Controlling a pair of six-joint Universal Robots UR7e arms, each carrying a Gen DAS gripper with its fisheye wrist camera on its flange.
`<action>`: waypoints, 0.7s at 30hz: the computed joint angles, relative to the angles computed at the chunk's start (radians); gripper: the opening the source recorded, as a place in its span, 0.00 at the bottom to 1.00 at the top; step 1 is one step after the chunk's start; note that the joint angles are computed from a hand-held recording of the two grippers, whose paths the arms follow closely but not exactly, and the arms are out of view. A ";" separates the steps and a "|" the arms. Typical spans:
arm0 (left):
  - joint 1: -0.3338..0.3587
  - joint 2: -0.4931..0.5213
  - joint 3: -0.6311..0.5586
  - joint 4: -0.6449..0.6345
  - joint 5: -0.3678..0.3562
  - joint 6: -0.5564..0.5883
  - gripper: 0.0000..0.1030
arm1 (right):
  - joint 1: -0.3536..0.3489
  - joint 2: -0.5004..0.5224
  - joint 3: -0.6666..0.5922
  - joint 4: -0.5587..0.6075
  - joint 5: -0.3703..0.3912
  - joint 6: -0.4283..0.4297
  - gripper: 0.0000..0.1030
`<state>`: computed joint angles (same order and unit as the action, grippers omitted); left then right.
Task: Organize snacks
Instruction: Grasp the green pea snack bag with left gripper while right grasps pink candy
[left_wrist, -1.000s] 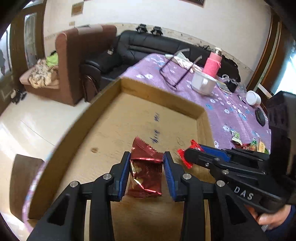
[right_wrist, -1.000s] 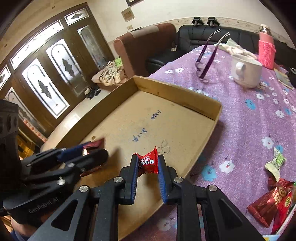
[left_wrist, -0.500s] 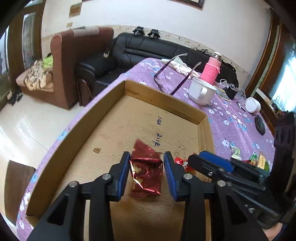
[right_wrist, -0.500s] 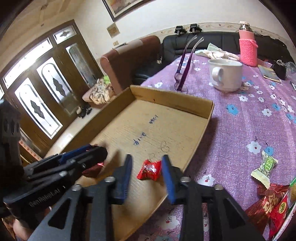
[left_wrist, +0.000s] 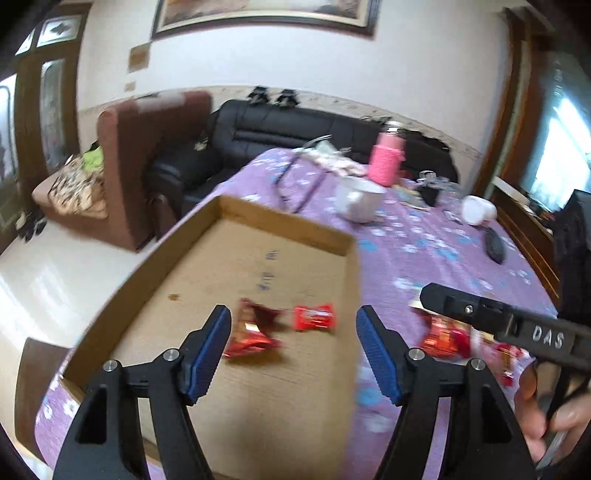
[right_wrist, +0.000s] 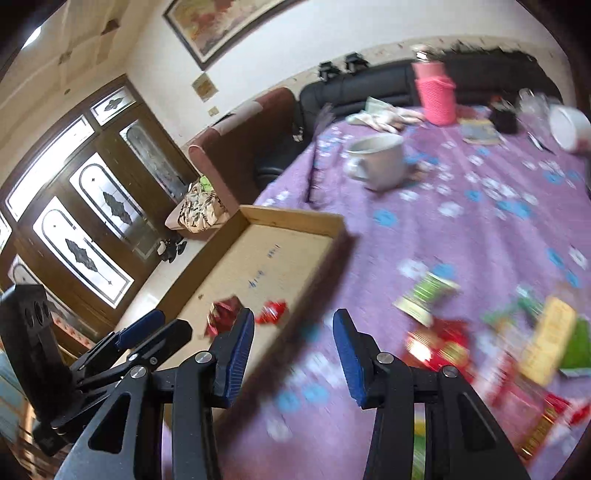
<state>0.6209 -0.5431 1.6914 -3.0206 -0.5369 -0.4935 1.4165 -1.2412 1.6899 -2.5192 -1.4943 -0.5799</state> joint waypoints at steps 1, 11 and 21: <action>-0.009 0.009 -0.004 -0.011 -0.018 0.005 0.69 | -0.022 -0.028 -0.008 0.042 0.006 -0.004 0.47; -0.043 0.159 -0.197 0.232 -0.282 -0.026 0.73 | -0.251 -0.092 -0.091 0.237 0.179 0.001 0.47; -0.005 0.252 -0.383 0.490 -0.348 -0.155 0.73 | -0.247 -0.076 -0.154 0.417 0.143 0.103 0.47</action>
<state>0.6157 -0.2908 1.3079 -2.5311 -0.8846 -0.6488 1.1695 -1.3176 1.5358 -2.1026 -1.3515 -0.4768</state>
